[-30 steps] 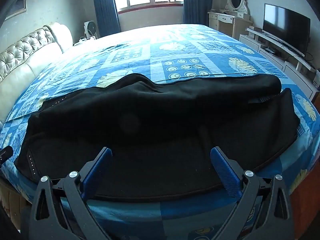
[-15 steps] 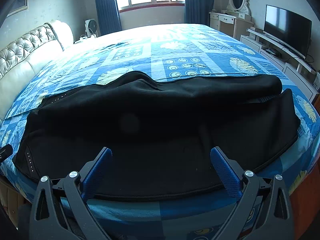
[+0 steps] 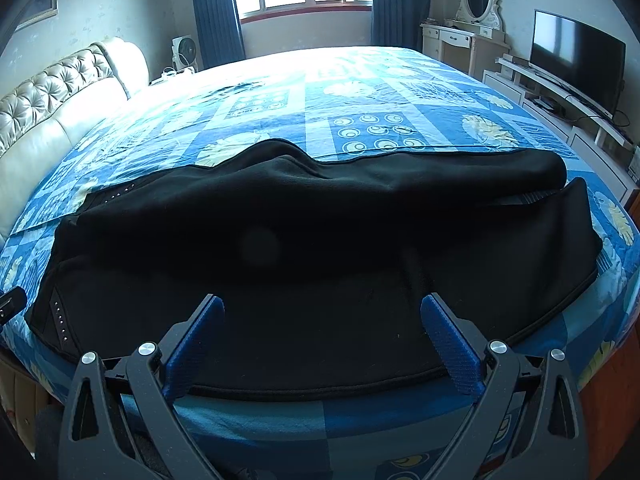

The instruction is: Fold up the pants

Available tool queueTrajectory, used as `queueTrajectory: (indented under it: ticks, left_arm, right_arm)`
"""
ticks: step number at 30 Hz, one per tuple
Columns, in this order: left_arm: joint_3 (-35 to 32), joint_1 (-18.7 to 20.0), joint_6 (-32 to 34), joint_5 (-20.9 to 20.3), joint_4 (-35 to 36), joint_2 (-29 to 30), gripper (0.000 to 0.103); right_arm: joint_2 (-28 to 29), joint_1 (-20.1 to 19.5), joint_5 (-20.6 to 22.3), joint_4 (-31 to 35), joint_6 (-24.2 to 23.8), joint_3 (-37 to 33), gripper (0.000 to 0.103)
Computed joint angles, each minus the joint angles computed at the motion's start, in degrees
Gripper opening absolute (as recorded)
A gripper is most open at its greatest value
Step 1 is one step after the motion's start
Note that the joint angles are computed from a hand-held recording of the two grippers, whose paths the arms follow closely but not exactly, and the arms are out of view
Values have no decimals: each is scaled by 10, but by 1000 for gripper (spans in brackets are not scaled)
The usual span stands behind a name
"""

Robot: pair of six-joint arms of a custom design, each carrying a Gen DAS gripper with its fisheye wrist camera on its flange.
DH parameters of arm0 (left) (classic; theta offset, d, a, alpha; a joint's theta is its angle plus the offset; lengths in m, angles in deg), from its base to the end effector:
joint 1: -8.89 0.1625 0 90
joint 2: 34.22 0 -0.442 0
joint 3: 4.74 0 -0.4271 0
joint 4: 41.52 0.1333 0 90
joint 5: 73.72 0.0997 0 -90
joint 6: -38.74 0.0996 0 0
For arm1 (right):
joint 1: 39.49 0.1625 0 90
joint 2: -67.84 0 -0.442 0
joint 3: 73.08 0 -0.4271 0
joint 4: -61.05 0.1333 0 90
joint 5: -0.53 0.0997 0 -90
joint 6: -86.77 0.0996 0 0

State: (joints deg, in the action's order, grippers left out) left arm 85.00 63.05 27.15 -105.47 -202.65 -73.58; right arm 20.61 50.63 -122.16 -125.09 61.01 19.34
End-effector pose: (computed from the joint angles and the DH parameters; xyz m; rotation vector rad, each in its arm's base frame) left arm -0.2483 -0.7161 0.1001 0.2426 2.1974 -0.8615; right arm 0.0810 -0.7289 0.2086 0.1979 -2.2688 0.9011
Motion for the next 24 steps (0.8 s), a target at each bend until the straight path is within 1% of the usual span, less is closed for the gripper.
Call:
queueTrajectory:
  ticks: [24]
  left_arm:
    - [1, 1, -1, 4, -1, -1, 101]
  right_arm:
    - [-1, -1, -3, 11, 8, -3, 98]
